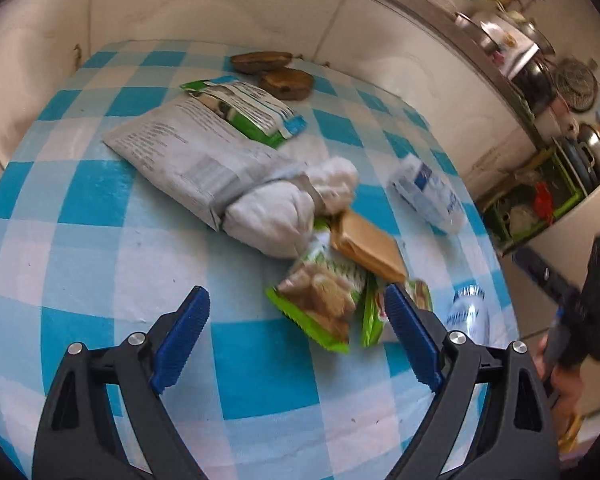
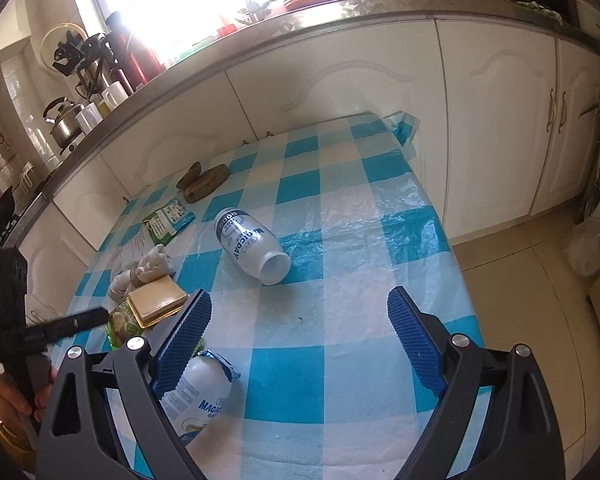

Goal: Collect trash
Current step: 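Grasp the green snack packet with the left tool while the right tool grasps the white bottle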

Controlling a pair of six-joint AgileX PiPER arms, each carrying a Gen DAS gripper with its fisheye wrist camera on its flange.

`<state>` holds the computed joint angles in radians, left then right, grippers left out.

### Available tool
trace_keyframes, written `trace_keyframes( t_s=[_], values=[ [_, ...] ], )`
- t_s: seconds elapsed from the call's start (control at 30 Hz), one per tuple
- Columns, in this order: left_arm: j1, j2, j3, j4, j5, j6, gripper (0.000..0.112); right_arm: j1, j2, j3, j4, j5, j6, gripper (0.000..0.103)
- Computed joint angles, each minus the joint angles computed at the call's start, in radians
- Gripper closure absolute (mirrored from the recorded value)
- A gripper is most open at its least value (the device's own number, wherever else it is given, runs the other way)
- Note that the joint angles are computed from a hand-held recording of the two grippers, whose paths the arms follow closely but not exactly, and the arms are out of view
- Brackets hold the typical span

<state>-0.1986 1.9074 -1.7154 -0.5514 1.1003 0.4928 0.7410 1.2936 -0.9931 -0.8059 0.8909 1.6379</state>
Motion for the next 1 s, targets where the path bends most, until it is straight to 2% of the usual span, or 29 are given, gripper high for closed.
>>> trace_keyframes(
  t_s=[0.13, 0.2, 0.27, 0.47, 0.67, 0.73, 1.0],
  values=[
    [-0.022, -0.029, 0.074, -0.016, -0.048, 0.105, 0.023, -0.156, 0.028, -0.034, 0.137, -0.169, -0.224, 0.014],
    [-0.034, -0.023, 0.071, -0.007, -0.073, 0.11, 0.023, -0.212, 0.063, -0.074, 0.219, -0.208, -0.349, 0.014],
    [-0.043, -0.007, 0.049, 0.0, -0.086, 0.096, 0.034, -0.258, 0.111, -0.124, 0.291, -0.239, -0.474, 0.014],
    [-0.061, 0.026, 0.001, 0.008, -0.095, 0.07, 0.057, -0.337, 0.259, -0.269, 0.462, -0.243, -0.757, 0.014],
    [-0.066, 0.002, 0.054, -0.016, -0.148, 0.103, 0.065, -0.355, 0.359, -0.362, 0.524, -0.207, -0.891, 0.014],
    [-0.065, -0.005, 0.067, -0.023, -0.154, 0.109, 0.067, -0.359, 0.38, -0.376, 0.544, -0.199, -0.918, 0.031],
    [-0.038, -0.014, 0.092, -0.098, -0.138, 0.115, 0.079, -0.341, 0.429, -0.421, 0.549, -0.144, -0.951, 0.057]
  ],
)
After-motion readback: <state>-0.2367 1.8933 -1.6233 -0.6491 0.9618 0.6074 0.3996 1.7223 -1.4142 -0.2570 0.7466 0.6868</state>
